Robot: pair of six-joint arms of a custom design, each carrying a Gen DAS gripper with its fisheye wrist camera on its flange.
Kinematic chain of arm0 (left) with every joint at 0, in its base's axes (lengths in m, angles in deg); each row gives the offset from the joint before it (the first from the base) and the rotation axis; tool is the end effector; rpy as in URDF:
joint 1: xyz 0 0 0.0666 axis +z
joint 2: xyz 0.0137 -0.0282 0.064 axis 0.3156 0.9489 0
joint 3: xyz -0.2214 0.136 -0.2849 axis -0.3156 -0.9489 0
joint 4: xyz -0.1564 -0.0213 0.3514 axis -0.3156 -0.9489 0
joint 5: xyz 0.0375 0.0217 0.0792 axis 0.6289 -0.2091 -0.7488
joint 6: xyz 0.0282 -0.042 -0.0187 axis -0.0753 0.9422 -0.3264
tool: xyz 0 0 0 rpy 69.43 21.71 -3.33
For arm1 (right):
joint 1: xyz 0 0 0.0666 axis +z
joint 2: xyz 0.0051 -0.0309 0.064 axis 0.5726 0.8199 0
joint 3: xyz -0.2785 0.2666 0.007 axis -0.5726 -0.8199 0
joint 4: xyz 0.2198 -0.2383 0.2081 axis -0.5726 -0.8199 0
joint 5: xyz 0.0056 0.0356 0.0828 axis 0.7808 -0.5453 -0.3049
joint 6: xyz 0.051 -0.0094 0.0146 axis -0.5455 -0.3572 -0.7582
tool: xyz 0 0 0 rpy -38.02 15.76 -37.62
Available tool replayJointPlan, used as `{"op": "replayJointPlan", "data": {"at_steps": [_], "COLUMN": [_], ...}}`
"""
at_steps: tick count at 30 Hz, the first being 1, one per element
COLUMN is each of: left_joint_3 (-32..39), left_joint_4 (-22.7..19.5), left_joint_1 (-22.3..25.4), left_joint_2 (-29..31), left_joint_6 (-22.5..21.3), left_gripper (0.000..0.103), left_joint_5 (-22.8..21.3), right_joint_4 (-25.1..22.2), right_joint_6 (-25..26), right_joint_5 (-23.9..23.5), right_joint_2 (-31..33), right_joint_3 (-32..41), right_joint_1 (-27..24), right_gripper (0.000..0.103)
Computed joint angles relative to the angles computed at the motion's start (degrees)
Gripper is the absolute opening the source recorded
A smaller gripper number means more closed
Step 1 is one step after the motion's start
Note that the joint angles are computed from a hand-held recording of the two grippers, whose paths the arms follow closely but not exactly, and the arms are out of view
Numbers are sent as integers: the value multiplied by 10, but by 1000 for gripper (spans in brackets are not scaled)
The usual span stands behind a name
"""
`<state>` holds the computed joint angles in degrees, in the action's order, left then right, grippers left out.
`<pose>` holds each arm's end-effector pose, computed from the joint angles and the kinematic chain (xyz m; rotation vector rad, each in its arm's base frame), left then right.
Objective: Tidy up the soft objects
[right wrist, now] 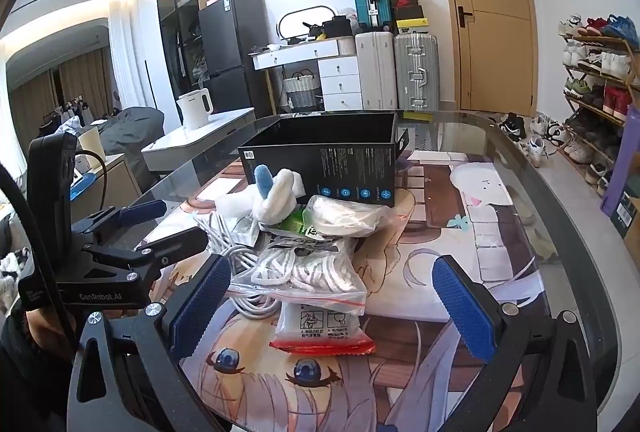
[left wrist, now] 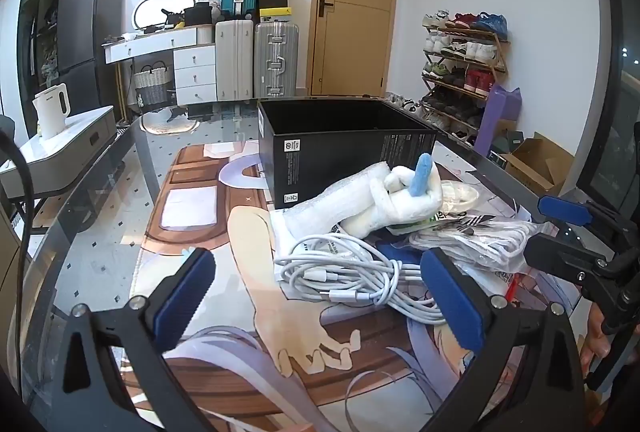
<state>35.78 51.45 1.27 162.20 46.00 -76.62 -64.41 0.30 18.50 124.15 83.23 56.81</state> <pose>0.6075 -0.1772 0.3247 -0.1528 2.1238 -0.0438 0.6522 0.2737 0.3328 -0.6619 2.0578 0.5367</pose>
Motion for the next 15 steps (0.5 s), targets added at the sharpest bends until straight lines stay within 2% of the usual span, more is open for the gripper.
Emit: {"op": "replayJointPlan", "data": {"at_steps": [15], "left_joint_3": [1], "left_joint_4": [-1], "left_joint_1": [0], "left_joint_2": [1], "left_joint_6": [0], "left_gripper": [103], "left_joint_5": [2], "right_joint_4": [5], "right_joint_6": [-2], "right_joint_5": [-2], "right_joint_2": [1], "right_joint_3": [-2], "right_joint_1": [1], "right_gripper": [102]}}
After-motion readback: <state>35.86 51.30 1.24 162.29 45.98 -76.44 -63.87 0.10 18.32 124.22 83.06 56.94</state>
